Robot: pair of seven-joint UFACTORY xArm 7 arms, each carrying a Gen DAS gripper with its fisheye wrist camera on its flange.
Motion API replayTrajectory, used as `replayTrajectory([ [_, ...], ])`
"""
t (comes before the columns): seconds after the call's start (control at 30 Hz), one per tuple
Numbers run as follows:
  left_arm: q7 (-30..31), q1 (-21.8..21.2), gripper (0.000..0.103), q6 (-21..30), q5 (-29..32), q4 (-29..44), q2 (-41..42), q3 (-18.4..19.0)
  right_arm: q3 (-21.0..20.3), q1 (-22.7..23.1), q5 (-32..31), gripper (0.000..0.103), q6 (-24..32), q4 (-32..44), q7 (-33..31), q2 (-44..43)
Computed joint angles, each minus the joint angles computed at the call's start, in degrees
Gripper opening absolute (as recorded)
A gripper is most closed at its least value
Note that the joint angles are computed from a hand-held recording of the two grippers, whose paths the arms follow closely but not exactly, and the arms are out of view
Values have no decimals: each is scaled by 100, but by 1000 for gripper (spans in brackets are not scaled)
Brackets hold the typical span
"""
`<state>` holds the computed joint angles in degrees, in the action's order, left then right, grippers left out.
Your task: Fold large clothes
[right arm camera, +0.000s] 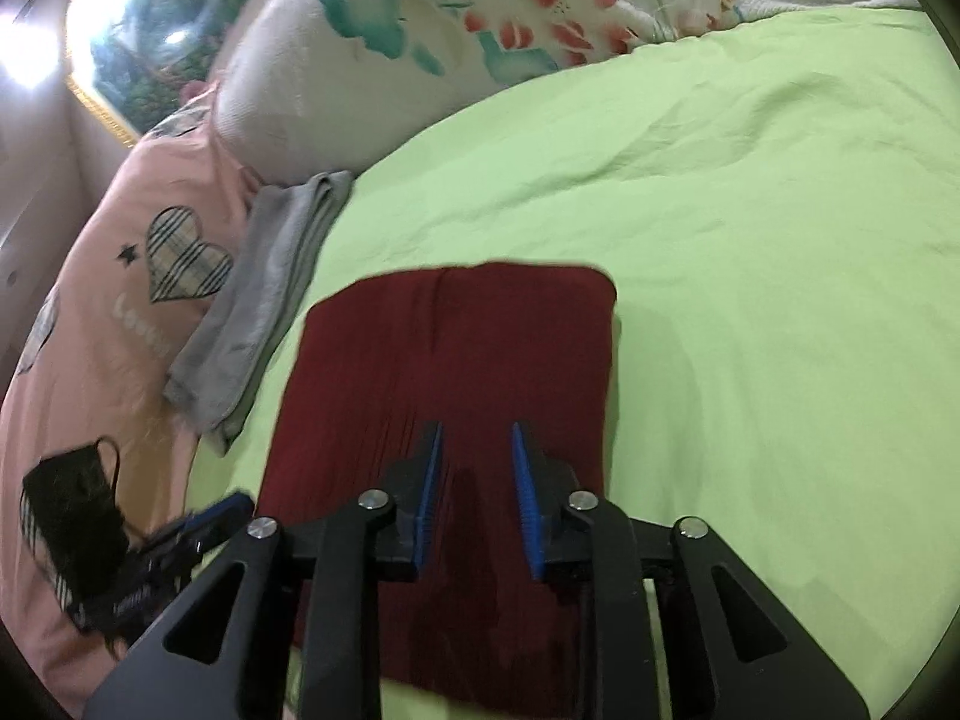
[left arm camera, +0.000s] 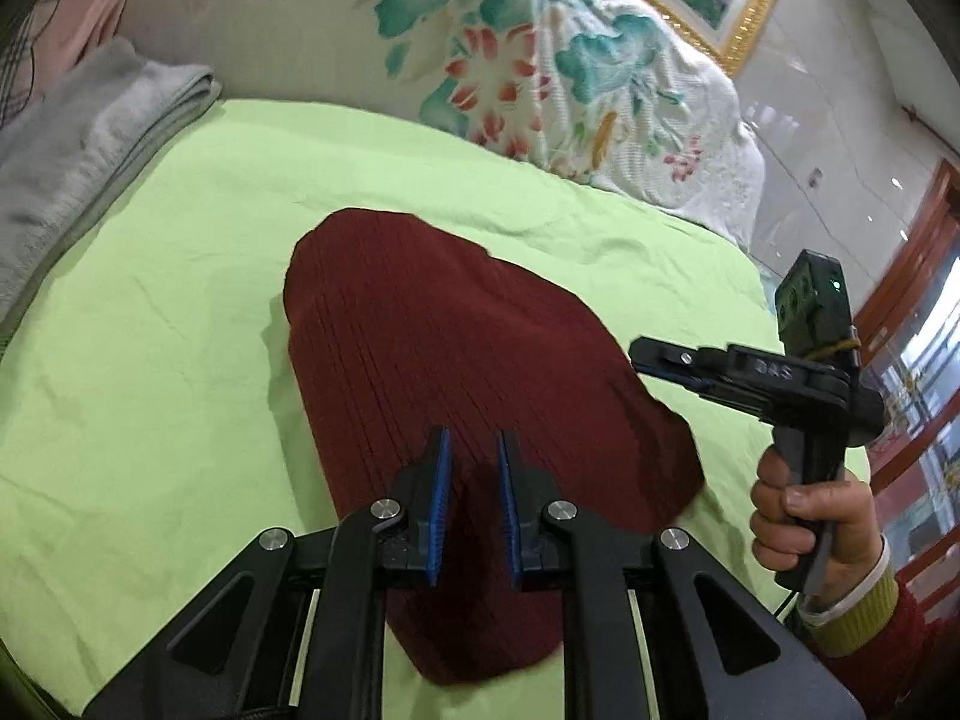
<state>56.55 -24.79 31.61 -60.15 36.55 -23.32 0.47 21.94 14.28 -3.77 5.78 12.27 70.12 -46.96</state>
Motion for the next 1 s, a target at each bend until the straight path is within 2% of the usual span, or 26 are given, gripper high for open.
replayTrajectory([
  [0.1,-294,63,18,-437,449,-261,-81,-303,167,237,48,29,360,-135,182,-199],
  [0.13,-328,-10,17,-540,458,-314,-63,-280,212,259,69,29,462,-166,289,-125],
  [0.23,-403,-171,17,-549,353,-305,-27,-126,303,203,76,29,79,-416,621,-45],
  [0.5,-822,-310,18,-908,645,-348,24,-153,462,130,-140,29,195,-379,970,-98],
  [0.73,-1785,-376,18,-1355,1394,-550,-141,-295,446,143,-293,29,201,-381,1090,-96],
  [0.87,-2332,-368,21,-1330,1955,-679,-391,-262,363,228,-358,31,400,-310,1015,-246],
  [0.9,-2491,-326,23,-1310,2120,-691,-443,-256,335,222,-387,34,432,-307,972,-332],
  [0.93,-2639,-292,30,-1316,2264,-692,-465,-243,350,183,-415,37,491,-294,961,-444],
  [0.97,-2763,-266,37,-1328,2368,-667,-461,-187,388,89,-463,51,580,-272,954,-572],
  [1.0,-2803,-314,39,-1340,2380,-621,-431,-62,421,-22,-520,64,678,-231,935,-649],
])
